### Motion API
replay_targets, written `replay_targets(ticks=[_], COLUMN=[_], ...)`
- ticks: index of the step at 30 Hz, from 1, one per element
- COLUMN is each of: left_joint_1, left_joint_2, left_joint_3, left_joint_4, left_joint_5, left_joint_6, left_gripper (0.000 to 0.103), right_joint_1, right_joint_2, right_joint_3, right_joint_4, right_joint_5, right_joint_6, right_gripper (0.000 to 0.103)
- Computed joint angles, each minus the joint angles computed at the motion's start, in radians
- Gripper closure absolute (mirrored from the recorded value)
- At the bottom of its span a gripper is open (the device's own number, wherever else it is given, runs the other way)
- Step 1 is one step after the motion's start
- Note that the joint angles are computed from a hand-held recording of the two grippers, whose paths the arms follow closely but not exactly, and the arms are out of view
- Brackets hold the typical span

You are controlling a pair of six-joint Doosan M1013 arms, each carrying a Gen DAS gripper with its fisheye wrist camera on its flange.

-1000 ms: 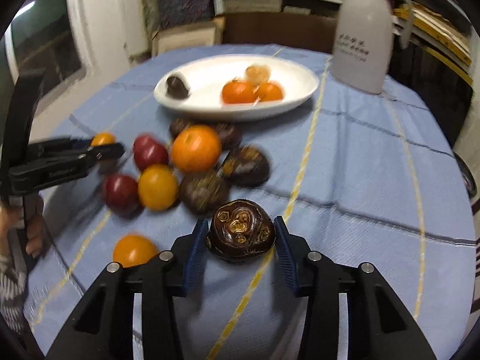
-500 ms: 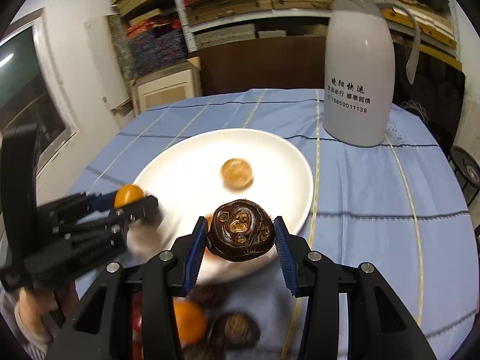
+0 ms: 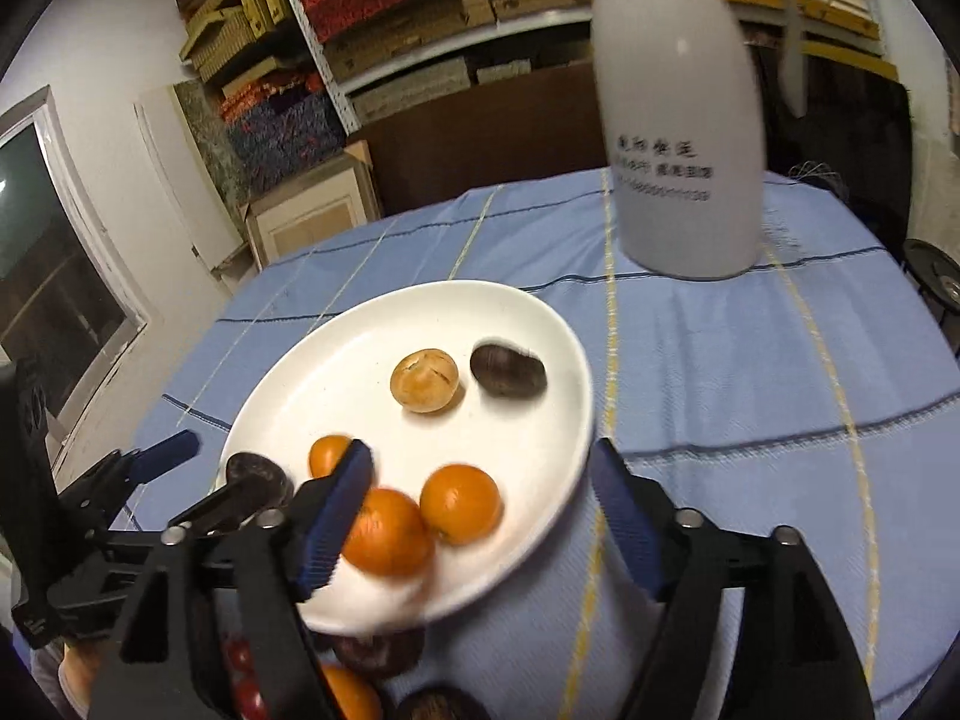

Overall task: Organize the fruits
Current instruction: 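Place the persimmon and dark brown fruit on the white plate, opening both grippers, then move the left gripper to the red tomato and grasp it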

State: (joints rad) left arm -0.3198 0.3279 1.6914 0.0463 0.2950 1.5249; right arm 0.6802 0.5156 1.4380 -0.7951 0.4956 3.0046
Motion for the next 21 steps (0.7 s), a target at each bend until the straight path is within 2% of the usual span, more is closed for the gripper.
replay_targets(ticks=[1, 4, 7, 9, 13, 15, 18, 21], left_joint_1=[0.0, 0.01, 0.016, 0.02, 0.038, 0.045, 0.063, 0.074], left_joint_2=[-0.01, -0.029, -0.056, -0.082, -0.109, -0.107, -0.094, -0.08], left_joint_3=[0.02, 0.06, 0.102, 0.138, 0.18, 0.181, 0.169, 0.156], left_joint_4=[0.052, 0.066, 0.077, 0.076, -0.095, -0.15, -0.33, -0.43], left_joint_5=[-0.007, 0.024, 0.02, -0.005, -0.018, 0.001, 0.045, 0.09], left_joint_6=[-0.052, -0.094, -0.127, -0.141, -0.001, 0.04, 0.197, 0.283], left_gripper=[0.005, 0.005, 0.005, 0.005, 0.005, 0.005, 0.005, 0.005], right_joint_1=[0.005, 0.017, 0.021, 0.03, 0.046, 0.048, 0.046, 0.05], right_joint_2=[-0.01, -0.048, -0.068, -0.084, -0.109, -0.111, -0.109, -0.106], right_joint_3=[0.02, 0.103, 0.146, 0.174, 0.219, 0.228, 0.227, 0.221], right_joint_4=[-0.026, -0.1, -0.028, -0.078, -0.227, -0.226, -0.184, -0.178], right_joint_5=[-0.005, -0.037, -0.048, -0.055, -0.048, -0.051, -0.059, -0.049], right_joint_6=[0.037, 0.187, 0.173, 0.25, 0.434, 0.446, 0.41, 0.387], right_gripper=[0.018, 0.015, 0.014, 0.011, 0.009, 0.009, 0.009, 0.009])
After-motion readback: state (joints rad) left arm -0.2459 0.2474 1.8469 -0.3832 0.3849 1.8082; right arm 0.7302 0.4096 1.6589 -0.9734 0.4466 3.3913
